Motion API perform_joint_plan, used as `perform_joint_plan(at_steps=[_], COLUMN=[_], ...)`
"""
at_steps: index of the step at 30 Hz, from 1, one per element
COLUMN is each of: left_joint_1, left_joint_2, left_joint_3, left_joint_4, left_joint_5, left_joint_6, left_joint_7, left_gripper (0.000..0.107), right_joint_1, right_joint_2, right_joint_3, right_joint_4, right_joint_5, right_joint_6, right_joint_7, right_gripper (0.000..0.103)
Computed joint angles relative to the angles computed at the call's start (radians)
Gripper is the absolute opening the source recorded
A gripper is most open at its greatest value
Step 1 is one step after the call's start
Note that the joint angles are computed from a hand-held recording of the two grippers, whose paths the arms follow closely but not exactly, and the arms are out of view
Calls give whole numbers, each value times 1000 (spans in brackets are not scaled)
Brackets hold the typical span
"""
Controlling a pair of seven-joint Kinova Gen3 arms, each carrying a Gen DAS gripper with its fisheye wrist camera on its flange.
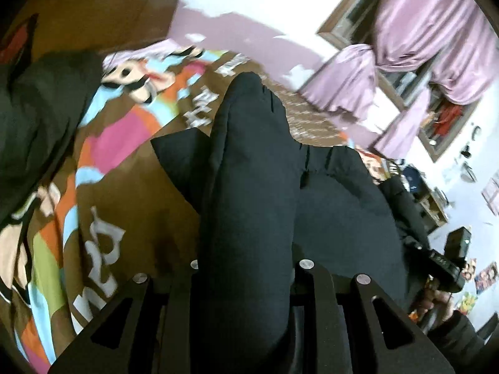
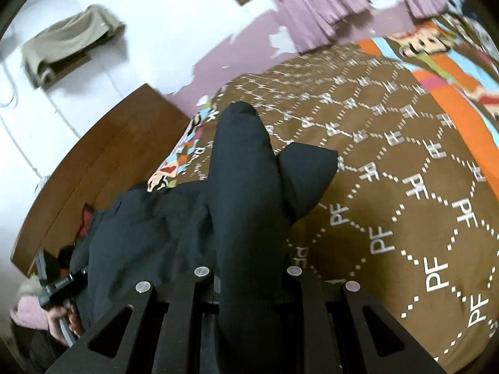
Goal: Fold large clothes
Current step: 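Press the top of the black jacket bundle flat with both grippers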
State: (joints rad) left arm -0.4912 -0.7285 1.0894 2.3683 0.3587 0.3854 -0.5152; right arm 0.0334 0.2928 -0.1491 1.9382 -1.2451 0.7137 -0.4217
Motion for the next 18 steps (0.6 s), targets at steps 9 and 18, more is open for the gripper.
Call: perform_joint_plan(at_steps=[9,18], left_joint_1=[-13,-100], left_joint_2=[10,-59], left_joint_3=[-7,18], left_joint_4=[7,-89], left_joint_5=[-19,-6], left_joint_6=[55,254], left_joint_7=[0,36], left_gripper=[38,62], right_joint_1=[-40,-47], right_joint_2=[-32,-132], right_joint_3=[-2,-51], right_joint_4=[16,88], right_joint_5=[149,165], right_joint_6=[-105,-310], right_joint_7=[-122,-92], right_gripper=[63,92])
